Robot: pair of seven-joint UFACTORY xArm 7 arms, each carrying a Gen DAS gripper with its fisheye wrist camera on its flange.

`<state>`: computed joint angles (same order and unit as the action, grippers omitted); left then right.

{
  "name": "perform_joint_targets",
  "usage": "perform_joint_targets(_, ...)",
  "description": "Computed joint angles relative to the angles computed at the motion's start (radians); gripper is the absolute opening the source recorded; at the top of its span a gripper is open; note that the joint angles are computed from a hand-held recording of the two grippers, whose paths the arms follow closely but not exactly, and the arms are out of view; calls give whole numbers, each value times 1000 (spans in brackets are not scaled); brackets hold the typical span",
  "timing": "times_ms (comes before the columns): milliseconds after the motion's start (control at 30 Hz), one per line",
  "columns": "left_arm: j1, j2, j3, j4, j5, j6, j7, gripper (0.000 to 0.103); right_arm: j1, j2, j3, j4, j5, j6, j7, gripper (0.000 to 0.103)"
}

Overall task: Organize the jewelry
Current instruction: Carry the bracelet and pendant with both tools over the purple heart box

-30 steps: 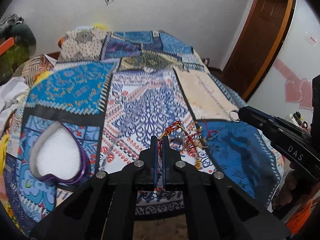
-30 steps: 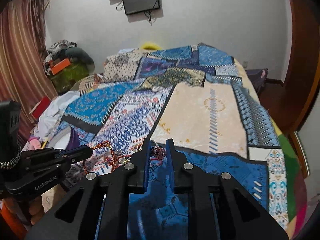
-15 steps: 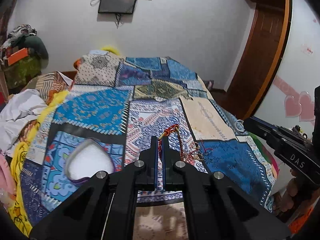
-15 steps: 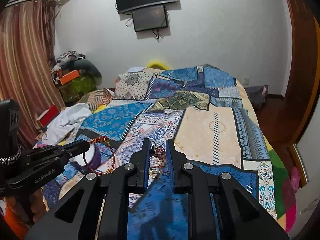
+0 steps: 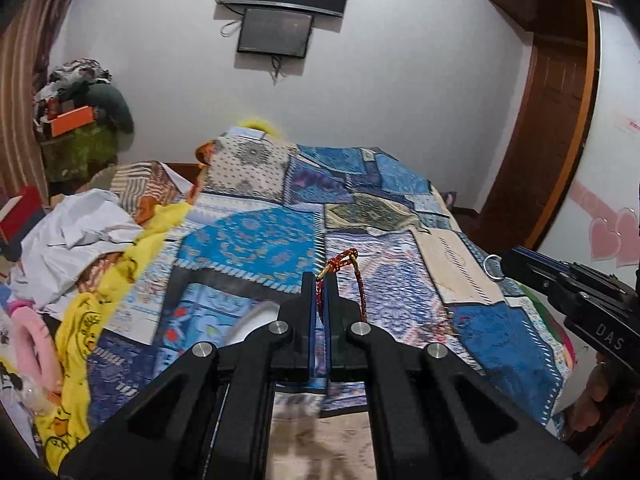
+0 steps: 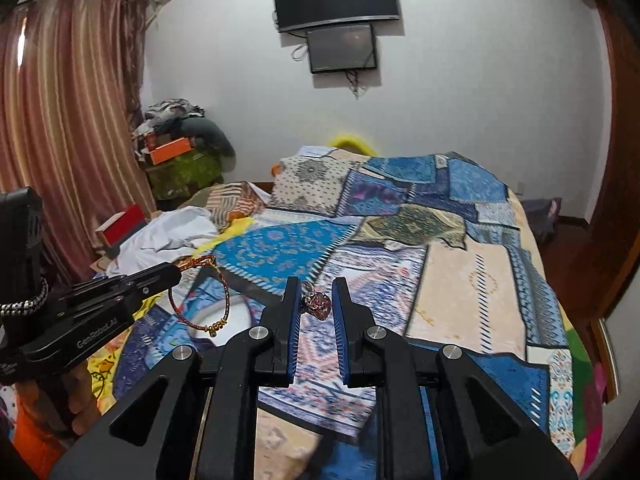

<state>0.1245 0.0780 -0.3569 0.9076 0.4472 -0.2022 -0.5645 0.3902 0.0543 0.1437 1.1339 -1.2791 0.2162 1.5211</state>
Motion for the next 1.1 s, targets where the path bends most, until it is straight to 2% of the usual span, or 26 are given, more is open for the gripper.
perform_joint_targets(67, 30, -6, -7, -8, 24, -6, -17, 1, 10, 26, 5, 27, 3, -2, -11, 14)
perform_joint_targets(167, 33, -10, 22, -15, 57, -15, -38, 1, 30, 58, -4, 57, 13, -10, -30, 14)
perform_joint_targets(267, -36, -3, 103, -23, 20, -25, 2, 1, 56, 99, -16, 92, 47, -16, -72, 14)
perform_joint_targets(367, -10, 21, 94, -13, 46, -28, -13, 1, 81, 149, -32, 127, 115, -27, -141, 14)
perform_joint_targets(433, 20, 47, 71, -1, 60, -25, -17, 1, 90, 186, -37, 149, 181, -37, -206, 14)
perform_joint_targets(500, 79, 71, 17, 12, 73, -16, -21, 1, 95, 212, -37, 163, 247, -46, -270, 14)
perform_joint_targets(867, 269, 230, -195, 85, 12, 33, 102, 1, 114, 344, -20, 245, 559, -38, -568, 14)
perform_joint_targets(933, 279, 252, -211, 95, -6, 43, 131, 1, 117, 365, -15, 261, 613, -30, -618, 14)
perform_joint_targets(1033, 254, 277, -193, 113, -37, 59, 175, 1, 119, 400, -6, 286, 689, -17, -690, 14)
perform_joint_targets(1100, 268, 302, -214, 125, -55, 69, 206, 1, 122, 421, -3, 303, 734, -7, -732, 14)
